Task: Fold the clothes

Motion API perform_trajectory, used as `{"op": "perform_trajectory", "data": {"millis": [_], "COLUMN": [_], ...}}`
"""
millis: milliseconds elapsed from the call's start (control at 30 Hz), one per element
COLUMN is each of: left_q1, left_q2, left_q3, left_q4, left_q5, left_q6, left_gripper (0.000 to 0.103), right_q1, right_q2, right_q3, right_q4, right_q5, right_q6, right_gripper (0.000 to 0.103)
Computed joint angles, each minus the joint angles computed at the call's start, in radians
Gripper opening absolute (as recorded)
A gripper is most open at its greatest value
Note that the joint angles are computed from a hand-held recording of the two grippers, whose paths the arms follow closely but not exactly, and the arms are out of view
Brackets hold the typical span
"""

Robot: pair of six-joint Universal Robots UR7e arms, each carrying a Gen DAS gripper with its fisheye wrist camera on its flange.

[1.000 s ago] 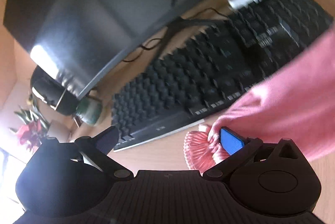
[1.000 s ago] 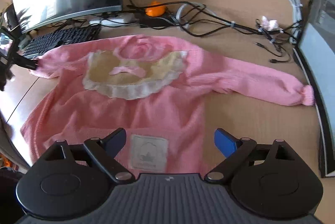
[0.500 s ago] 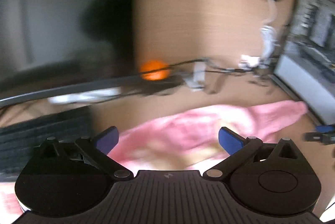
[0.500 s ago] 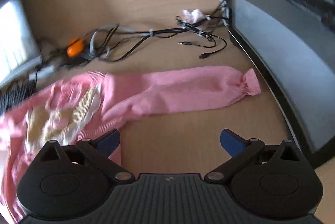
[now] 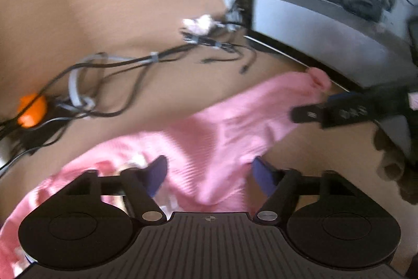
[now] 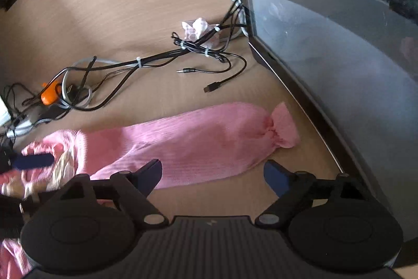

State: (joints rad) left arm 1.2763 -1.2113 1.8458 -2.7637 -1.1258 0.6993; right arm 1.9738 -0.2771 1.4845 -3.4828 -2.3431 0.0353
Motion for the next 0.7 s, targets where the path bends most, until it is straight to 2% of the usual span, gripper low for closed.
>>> {"op": "perform_trajectory", "data": {"millis": [33,133,333,433,467,500,600,633,700], "left_q1": [-0.003,-0.020,-0.028,-0.019,-0.015,-0.013,-0.008,-0.006,-0.005], "left_q2": [0.006,0.047,0.138,0.160,0.163,0.166,0.171,0.170,0.168], "left_q3": [0.000,0.010,-0.030,-0.050,-0.055,-0.062,-0.072,-0.072,-0.073], "left_q4": [0.004,-0.058,-0.122,-0.108,-0.106,-0.097,-0.097,-0.098,-0.090], "left_q5": [-0.009,0.017,0.103,0.106,0.095,0.088,0.066,0.060,0.054], "left_q6": [0.015,0.074,0.082,0.068,0.059,0.047,0.038,0.038,0.032], "left_gripper": [0.092,0.092,0.080,0.080,0.080,0.075,0.057,0.049,0.044], "right_q1": [-0.004,-0.017,-0.034,-0.041,-0.042,-0.043,-0.045,-0.045,-0.045], "right_q2": [0.003,0.015,0.054,0.065,0.067,0.070,0.071,0.070,0.068], "right_q3": [-0.008,-0.034,-0.106,-0.129,-0.134,-0.141,-0.146,-0.145,-0.142], "right_q4": [0.007,0.017,0.012,0.007,0.007,0.009,0.019,0.020,0.020], "right_q5": [-0.001,0.005,0.023,0.044,0.048,0.050,0.061,0.062,0.059], "right_q6": [0.010,0.035,-0.003,-0.036,-0.051,-0.067,-0.097,-0.100,-0.099], "right_gripper": [0.087,0.087,0.081,0.074,0.065,0.052,0.033,0.033,0.033]}}
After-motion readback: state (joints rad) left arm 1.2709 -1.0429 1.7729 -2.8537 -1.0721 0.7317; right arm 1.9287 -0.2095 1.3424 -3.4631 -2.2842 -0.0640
